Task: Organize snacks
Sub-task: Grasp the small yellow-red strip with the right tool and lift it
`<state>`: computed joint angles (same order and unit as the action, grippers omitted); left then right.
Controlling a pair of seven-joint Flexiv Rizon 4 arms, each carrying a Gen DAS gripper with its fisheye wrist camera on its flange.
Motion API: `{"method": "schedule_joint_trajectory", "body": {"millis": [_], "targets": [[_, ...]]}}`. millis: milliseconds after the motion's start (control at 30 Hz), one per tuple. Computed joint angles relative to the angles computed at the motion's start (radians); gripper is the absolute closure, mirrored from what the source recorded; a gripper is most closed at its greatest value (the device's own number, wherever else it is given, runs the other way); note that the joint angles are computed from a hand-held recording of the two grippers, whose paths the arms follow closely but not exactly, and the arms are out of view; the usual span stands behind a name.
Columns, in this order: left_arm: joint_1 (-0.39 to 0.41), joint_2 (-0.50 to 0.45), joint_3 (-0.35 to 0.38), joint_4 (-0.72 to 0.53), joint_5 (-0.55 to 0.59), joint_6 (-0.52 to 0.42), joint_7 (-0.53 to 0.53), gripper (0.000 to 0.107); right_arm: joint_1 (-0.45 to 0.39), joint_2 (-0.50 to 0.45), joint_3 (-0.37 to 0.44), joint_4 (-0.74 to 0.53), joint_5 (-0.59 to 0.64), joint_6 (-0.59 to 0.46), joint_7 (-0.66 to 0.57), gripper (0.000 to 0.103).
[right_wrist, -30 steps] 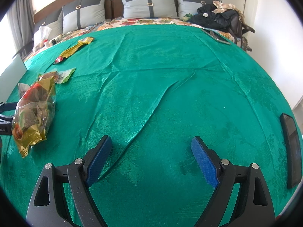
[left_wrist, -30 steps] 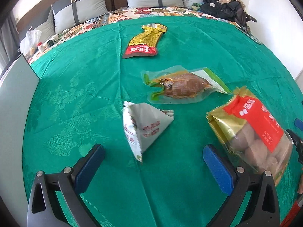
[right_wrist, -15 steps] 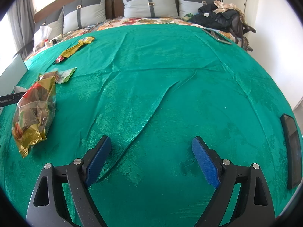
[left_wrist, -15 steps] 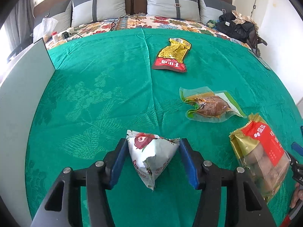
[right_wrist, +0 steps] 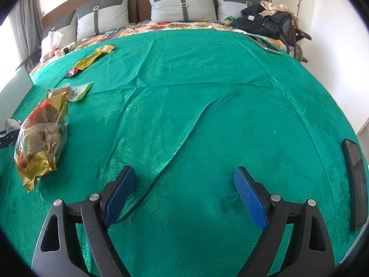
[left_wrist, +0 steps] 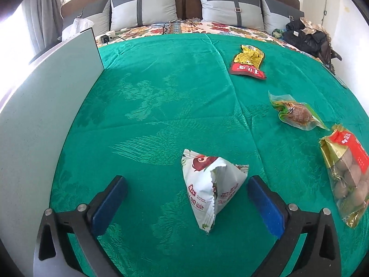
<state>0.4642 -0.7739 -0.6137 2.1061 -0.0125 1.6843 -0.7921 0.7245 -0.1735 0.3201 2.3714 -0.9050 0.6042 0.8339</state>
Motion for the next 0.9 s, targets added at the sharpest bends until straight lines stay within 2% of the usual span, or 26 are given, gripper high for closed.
{"method": "schedule_joint_trajectory", "body": {"millis": [200, 267, 333, 400, 467, 533, 633, 667, 733, 833, 900], "targets": [[0.0, -0.001, -0.001, -0.003, -0.002, -0.003, 0.001, 0.004, -0.004, 0.0, -0.002, 0.003, -0.007, 0.015, -0.004, 0.01], [0.001, -0.002, -0.002, -0.003, -0.002, -0.003, 0.001, 0.004, -0.019, 0.004, -0.009, 0.011, -0.019, 0.056, -0.036, 0.008], [0.001, -0.002, -0.002, -0.003, -0.002, -0.003, 0.001, 0.004, -0.046, 0.018, -0.01, 0.014, 0.026, 0.104, -0.115, 0.009], [0.0, -0.002, -0.001, -0.003, -0.002, -0.002, 0.001, 0.004, -0.07, 0.043, -0.022, 0.016, 0.044, 0.124, -0.142, 0.011], [0.0, -0.002, -0.001, -0.003, -0.002, -0.002, 0.001, 0.004, -0.113, 0.068, -0.058, 0.023, -0.028, 0.19, -0.131, 0.011], [0.001, -0.002, -0.002, -0.003, -0.002, -0.003, 0.001, 0.004, -0.18, 0.056, -0.106, -0.001, -0.089, 0.307, -0.175, 0.011], [0.001, -0.002, -0.002, -0.002, -0.002, -0.002, 0.001, 0.004, -0.272, -0.04, -0.175, -0.117, -0.119, 0.495, -0.323, 0.01], [0.001, -0.002, -0.002, -0.002, -0.001, -0.002, 0.001, 0.004, -0.301, -0.097, -0.186, -0.173, -0.07, 0.574, -0.404, 0.01], [0.002, -0.002, -0.002, -0.002, -0.001, -0.002, 0.001, 0.004, -0.349, -0.225, -0.162, -0.3, 0.122, 0.674, -0.566, 0.01], [0.002, -0.002, -0.002, -0.002, -0.001, -0.002, 0.001, 0.004, -0.403, -0.396, -0.09, -0.505, 0.348, 0.665, -0.684, 0.012], [0.003, -0.002, -0.003, -0.002, -0.001, -0.002, 0.001, 0.004, -0.371, -0.465, -0.118, -0.613, 0.384, 0.607, -0.686, 0.012]]}}
